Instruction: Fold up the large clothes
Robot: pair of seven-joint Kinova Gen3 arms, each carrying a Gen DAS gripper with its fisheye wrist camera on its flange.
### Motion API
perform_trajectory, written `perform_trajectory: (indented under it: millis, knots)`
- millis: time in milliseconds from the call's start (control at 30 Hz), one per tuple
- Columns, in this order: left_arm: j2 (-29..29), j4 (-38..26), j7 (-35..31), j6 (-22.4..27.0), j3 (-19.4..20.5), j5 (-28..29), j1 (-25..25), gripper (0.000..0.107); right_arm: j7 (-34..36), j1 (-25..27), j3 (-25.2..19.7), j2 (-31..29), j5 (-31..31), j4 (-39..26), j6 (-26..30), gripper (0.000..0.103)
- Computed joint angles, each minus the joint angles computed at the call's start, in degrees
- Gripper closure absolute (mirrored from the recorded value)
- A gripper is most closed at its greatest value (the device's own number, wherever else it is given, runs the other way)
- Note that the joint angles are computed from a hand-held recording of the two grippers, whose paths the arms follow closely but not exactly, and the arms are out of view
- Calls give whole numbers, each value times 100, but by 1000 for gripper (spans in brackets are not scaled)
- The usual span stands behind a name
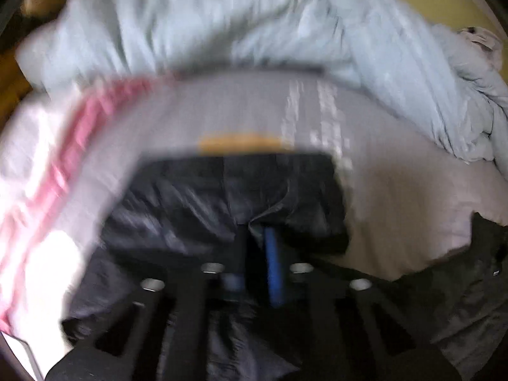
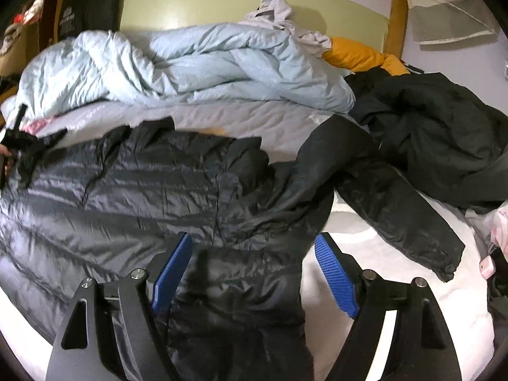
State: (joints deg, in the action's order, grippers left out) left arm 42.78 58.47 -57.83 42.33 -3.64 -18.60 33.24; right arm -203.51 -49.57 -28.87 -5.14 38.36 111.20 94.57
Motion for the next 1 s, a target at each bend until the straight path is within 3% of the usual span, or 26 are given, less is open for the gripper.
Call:
perform_trajectory:
  millis: [67,133,300,433,500,567,667,800,1000]
  knots:
    - [-343,522,294,-466,-472,-466,448,104,44,-29,-14,100,5,-61,65,21]
    - [-775,1053,709,-932,-566,-743,598,106,35,-103,-24,151,63,-122,144,21]
    - [-2022,2138,625,-1833,-125,-770,538,106,-191,-391,-86,319,241,-340,594,21]
    - [-2903,2786,569,-1833,372,-791,742,106,-467,-618,-124,246,352,-408,769,21]
    - [-3212,3153,957,-1887,641,-1131,885,106,-650,-707,-199,188,413,-432,839,21]
    - [-3441,3498,1423,-1891,611,-1553,1365,106,-755,-769,-270,122,469,-451,851,21]
    - [-3597,3958,1985,-1935,945,-1913,1625,105,-857,-834,-373,109,515,-504,891,21]
    - [-3362,4194,2435,-1838,1347,-2193,1761,105,-1023,-933,-495,8,616,-447,681,21]
    - [-2948,4259,1835,-1869,1719,-1507,1775,105,-1127,-853,-605,-261,898,-165,-265,21]
